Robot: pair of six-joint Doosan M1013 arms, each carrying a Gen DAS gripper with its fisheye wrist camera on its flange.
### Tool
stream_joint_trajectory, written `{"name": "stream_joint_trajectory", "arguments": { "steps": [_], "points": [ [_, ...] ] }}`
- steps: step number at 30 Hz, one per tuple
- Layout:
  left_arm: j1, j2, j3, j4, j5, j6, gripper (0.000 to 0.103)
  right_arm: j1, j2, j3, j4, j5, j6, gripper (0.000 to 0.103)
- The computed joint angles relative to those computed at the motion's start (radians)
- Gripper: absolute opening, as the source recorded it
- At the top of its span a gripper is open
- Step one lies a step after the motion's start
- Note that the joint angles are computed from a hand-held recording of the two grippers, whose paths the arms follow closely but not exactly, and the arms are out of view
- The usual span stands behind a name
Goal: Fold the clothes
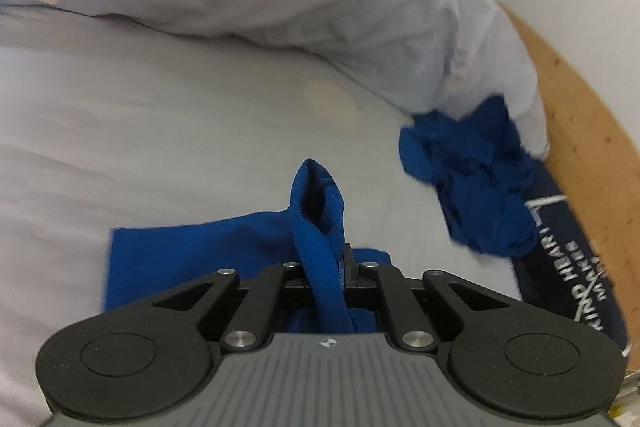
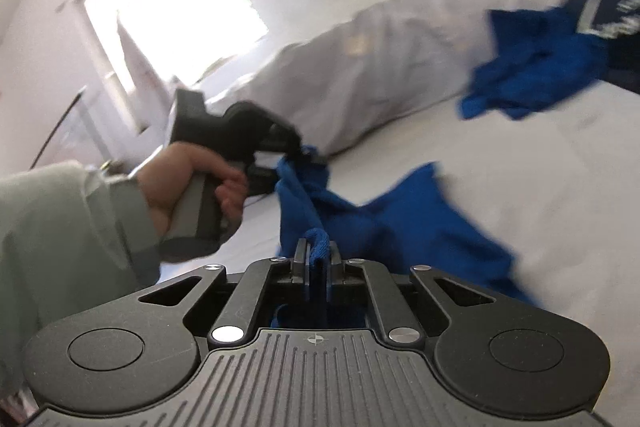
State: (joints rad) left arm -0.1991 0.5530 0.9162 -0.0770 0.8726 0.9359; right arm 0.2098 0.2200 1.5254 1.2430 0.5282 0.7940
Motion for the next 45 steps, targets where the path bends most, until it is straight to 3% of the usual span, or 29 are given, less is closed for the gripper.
{"name": "stream_joint_trajectory", "arguments": {
  "steps": [9, 12, 14, 16, 18, 21, 23, 24, 27, 30, 34, 40, 42, 43, 44, 45],
  "points": [
    [-0.054, 0.133, -0.166, 0.075, 0.121, -0.004, 0.009, -0.066, 0.031, 0.005, -0.135, -0.039, 0.239, 0.008],
    [-0.061, 0.187, -0.246, 0.081, 0.204, 0.01, 0.013, -0.064, 0.046, -0.021, -0.351, -0.011, 0.46, 0.008],
    [-0.065, 0.208, -0.269, 0.077, 0.222, 0.024, 0.029, -0.062, 0.071, -0.053, -0.52, 0.052, 0.646, 0.012],
    [-0.067, 0.21, -0.264, 0.062, 0.198, 0.045, 0.051, -0.06, 0.09, -0.074, -0.626, 0.095, 0.765, 0.012],
    [-0.063, 0.191, -0.223, 0.021, 0.129, 0.078, 0.085, -0.049, 0.096, -0.088, -0.742, 0.101, 0.845, 0.014],
    [-0.054, 0.146, -0.147, -0.03, 0.016, 0.117, 0.095, -0.034, 0.091, -0.094, -0.878, 0.063, 0.936, 0.032],
    [-0.038, 0.099, -0.068, -0.115, -0.088, 0.179, 0.102, -0.024, 0.084, -0.092, -0.963, 0.028, 0.995, 0.048],
    [-0.029, 0.075, -0.028, -0.17, -0.14, 0.221, 0.103, -0.021, 0.082, -0.091, -0.993, 0.012, 1.019, 0.051],
    [-0.002, 0.009, 0.076, -0.26, -0.248, 0.284, 0.103, -0.023, 0.086, -0.096, -0.996, -0.016, 1.021, 0.059],
    [0.024, -0.05, 0.166, -0.216, -0.311, 0.248, 0.103, -0.024, 0.083, -0.089, -0.946, -0.057, 0.985, 0.065],
    [0.044, -0.088, 0.22, 0.029, -0.21, 0.091, 0.103, -0.031, 0.072, -0.075, -0.722, -0.088, 0.76, 0.076],
    [0.087, -0.093, 0.271, -0.128, -0.162, 0.214, 0.103, -0.018, 0.098, -0.13, -0.456, -0.035, 0.392, 0.076],
    [0.098, -0.087, 0.28, -0.215, -0.186, 0.287, 0.103, -0.015, 0.122, -0.171, -0.386, -0.022, 0.298, 0.074],
    [0.102, -0.084, 0.285, -0.257, -0.201, 0.325, 0.103, -0.013, 0.143, -0.205, -0.383, -0.008, 0.276, 0.057],
    [0.107, -0.078, 0.287, -0.311, -0.218, 0.381, 0.103, -0.011, 0.164, -0.24, -0.384, 0.006, 0.258, 0.047],
    [0.112, -0.074, 0.291, -0.356, -0.232, 0.428, 0.103, -0.006, 0.188, -0.282, -0.434, 0.021, 0.286, 0.049]
  ]
}}
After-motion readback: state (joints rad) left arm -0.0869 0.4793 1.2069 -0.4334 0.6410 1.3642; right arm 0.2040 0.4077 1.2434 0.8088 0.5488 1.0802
